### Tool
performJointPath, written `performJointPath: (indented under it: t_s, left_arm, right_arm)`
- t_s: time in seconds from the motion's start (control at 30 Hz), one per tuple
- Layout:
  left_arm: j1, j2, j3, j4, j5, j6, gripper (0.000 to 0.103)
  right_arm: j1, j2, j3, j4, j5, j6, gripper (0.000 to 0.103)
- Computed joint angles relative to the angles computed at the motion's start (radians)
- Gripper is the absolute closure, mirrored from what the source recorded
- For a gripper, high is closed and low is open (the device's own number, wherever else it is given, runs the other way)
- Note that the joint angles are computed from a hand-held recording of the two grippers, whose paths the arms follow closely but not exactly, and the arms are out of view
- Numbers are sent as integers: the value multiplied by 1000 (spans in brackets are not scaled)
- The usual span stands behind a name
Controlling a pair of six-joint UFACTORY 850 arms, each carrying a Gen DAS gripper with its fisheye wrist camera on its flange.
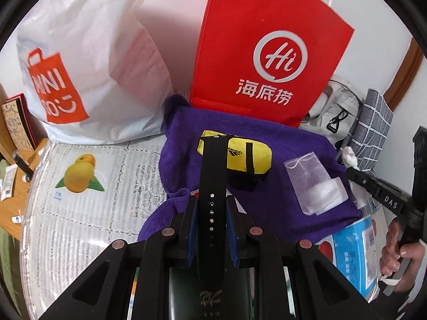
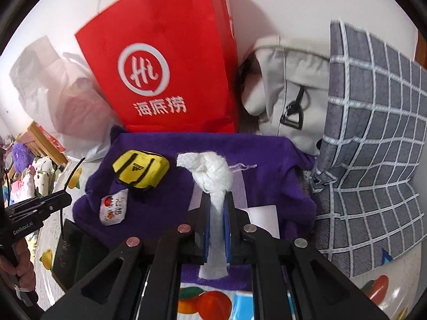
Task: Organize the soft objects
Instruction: 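Carry the black strap with the left tool while the right tool carries the tissue wad to the towel, then open both tools to release the strap and tissue wad on the towel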
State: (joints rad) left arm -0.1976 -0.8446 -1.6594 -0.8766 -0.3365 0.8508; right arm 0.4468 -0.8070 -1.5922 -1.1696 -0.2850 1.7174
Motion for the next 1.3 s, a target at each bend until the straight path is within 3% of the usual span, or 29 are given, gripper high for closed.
performJointPath:
  t_s: [0.4,0.63,0.73,0.83,0.9,1.0,1.3]
  left_arm:
    - [-11,-122,-166,171,-60,-218,83]
    - [-17,-168,-231,267,-93,-315,83]
    - [-18,-181,-251,287,-106,-335,83]
    - [-19,-196,-271,278,-111,-334,83]
    - [-19,-209,-290,283,-125,-345,75]
    - [-16,-210,-291,245,-139,-322,56]
    - [-19,-68,-108,234,-36,-238,47]
  right_arm:
    - [-37,-87,-79,277,-12,-280,94]
    - [-35,-107,-97,288,-26,-306,92]
    - [-33,-113,-104,288,-16,-315,85]
    - [-32,-111,-100,273,8,-314,67]
    - [-25,-113,-105,238,-8,-292,45]
    - [-11,-108,-104,140,-42,-213,40]
    - [23,-25,-5,-89,-52,43,25]
